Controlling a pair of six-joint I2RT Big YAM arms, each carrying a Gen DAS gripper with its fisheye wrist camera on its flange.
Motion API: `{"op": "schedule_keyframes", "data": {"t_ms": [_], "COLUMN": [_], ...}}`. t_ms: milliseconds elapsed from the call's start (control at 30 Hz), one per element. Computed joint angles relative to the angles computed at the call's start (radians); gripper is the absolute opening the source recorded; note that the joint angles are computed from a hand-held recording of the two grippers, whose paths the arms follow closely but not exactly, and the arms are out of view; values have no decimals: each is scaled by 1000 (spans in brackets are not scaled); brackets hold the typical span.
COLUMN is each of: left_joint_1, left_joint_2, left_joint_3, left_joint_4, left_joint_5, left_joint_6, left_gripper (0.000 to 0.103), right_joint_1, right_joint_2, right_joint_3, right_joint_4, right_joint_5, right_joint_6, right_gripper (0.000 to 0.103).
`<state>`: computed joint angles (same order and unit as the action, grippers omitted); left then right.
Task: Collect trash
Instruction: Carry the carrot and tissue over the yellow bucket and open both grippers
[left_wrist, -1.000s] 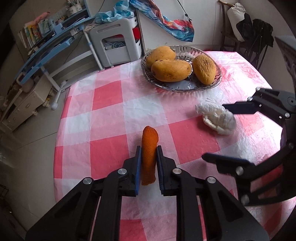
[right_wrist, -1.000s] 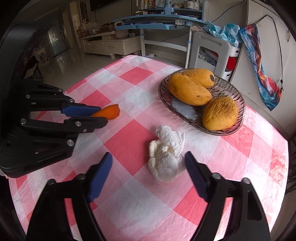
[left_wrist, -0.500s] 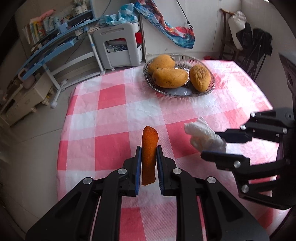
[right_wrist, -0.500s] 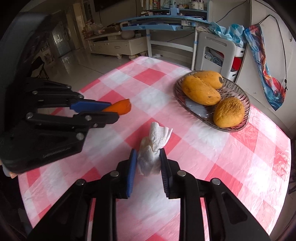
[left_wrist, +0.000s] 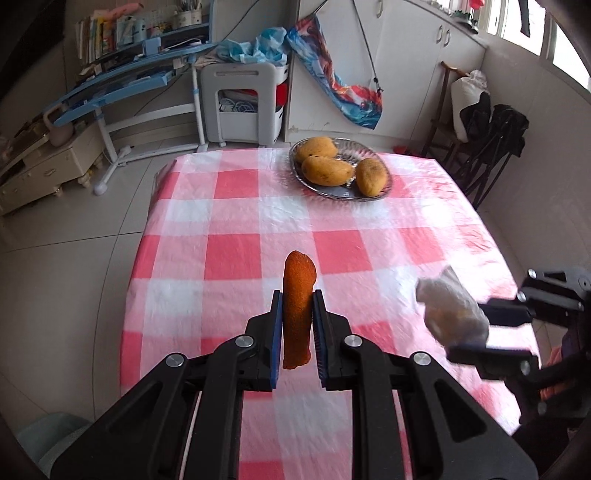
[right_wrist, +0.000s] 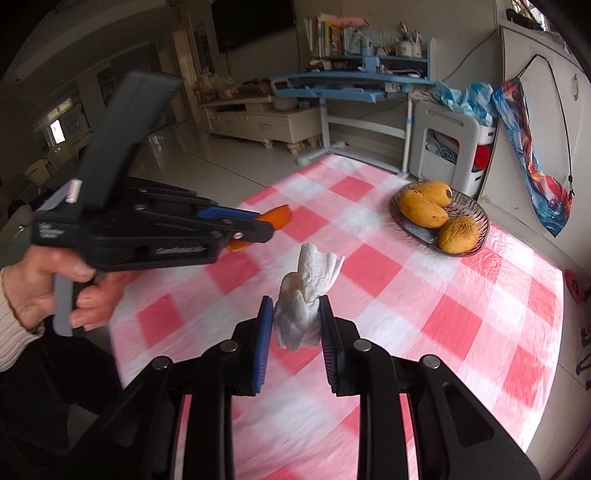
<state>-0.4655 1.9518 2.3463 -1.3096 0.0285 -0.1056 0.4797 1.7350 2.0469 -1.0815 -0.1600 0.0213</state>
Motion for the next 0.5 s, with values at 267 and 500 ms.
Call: {"op": "schedule_keyframes", "data": {"t_ms": [267,500], "left_joint_1": [-10,-27], "left_joint_2": [-246,-481], "left_joint_3": [-339,-652], "left_joint_4": [140,233], "left_joint_5": [9,-17], "left_joint_6": [-65,-154], "left_gripper": [15,15], "right_joint_1": [63,128], "right_joint_2": [-174,-268], "right_joint_3": [-226,-355], "right_joint_4": [100,133], "right_joint_5": [9,38], "right_joint_6": [46,79], "right_gripper": [25,25]}}
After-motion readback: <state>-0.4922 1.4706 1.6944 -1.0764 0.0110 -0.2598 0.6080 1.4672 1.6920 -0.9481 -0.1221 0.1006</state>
